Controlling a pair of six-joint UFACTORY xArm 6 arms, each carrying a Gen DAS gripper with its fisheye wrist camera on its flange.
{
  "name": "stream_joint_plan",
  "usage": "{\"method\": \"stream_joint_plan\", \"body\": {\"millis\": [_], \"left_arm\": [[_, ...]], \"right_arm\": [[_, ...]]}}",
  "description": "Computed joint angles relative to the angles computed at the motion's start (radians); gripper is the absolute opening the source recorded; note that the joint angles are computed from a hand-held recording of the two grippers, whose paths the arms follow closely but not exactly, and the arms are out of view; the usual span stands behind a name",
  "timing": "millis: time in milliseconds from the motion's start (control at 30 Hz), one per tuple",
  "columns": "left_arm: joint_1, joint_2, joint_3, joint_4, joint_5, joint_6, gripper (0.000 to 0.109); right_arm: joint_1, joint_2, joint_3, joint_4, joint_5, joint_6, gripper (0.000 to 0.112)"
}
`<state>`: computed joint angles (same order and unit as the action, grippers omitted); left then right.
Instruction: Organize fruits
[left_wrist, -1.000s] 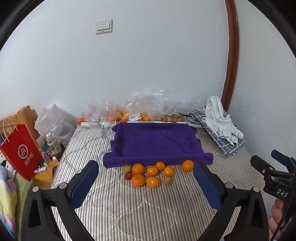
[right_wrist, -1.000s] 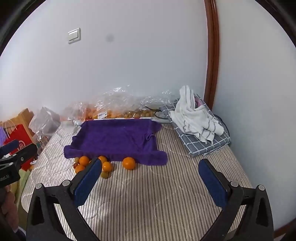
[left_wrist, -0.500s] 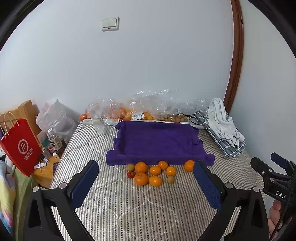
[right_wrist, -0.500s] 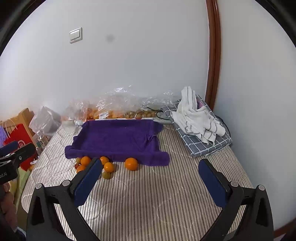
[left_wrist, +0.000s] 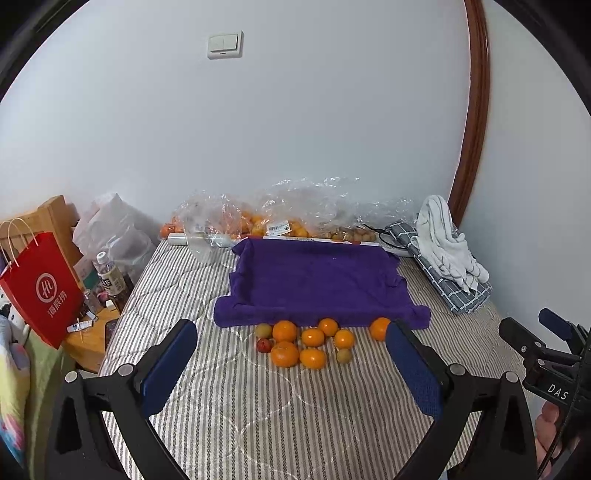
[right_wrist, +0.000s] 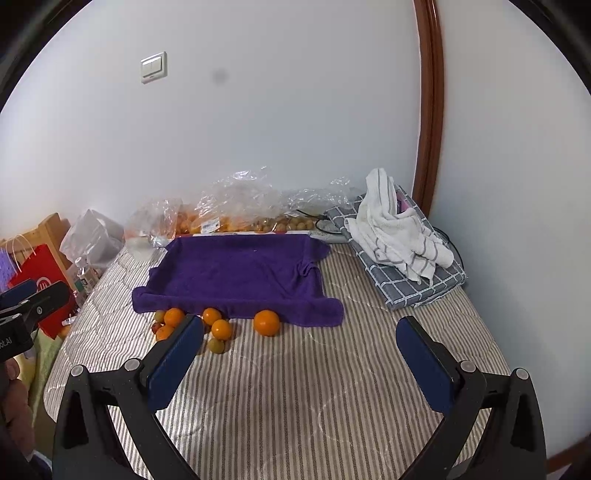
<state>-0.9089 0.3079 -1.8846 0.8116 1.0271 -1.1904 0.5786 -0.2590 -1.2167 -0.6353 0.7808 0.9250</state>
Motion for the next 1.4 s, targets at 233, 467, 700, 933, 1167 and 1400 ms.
{"method": "stream_joint_plan", "body": {"millis": [233,467,700,933,1167,1400], "left_arm": [[0.001,-0.002,-0.004,-0.004,0.005,0.007,0.103],[-0.009,0.006,-0.018,0.004,0.014,0.002,0.103],[-0.011,0.007,-0.021,0.002,0.016,0.009,0.103],[-0.012,0.006,-0.017,0.000,0.016,0.005,0.103],[-0.007,-0.007,0.002,0.009,0.007,0.004,0.103],[-0.005,0.022,-0.042,0.014,0.022,0.038,0.103]], "right_arm": [[0.005,-0.009,0.007,-0.006,-0.002,0.014,0.102],[0.008,-0.014,0.012,-0.009,0.003,0.016,0.102],[0.006,-0.018,0.014,-0.016,0.001,0.023,0.102],[0.004,-0.024,0.023,-0.021,-0.003,0.032,0.102],[0.008,-0.018,0.019,-0.028,-0.004,0.034,0.102],[0.012,-0.007,0.010,-0.035,0.003,0.028,0.102]]}}
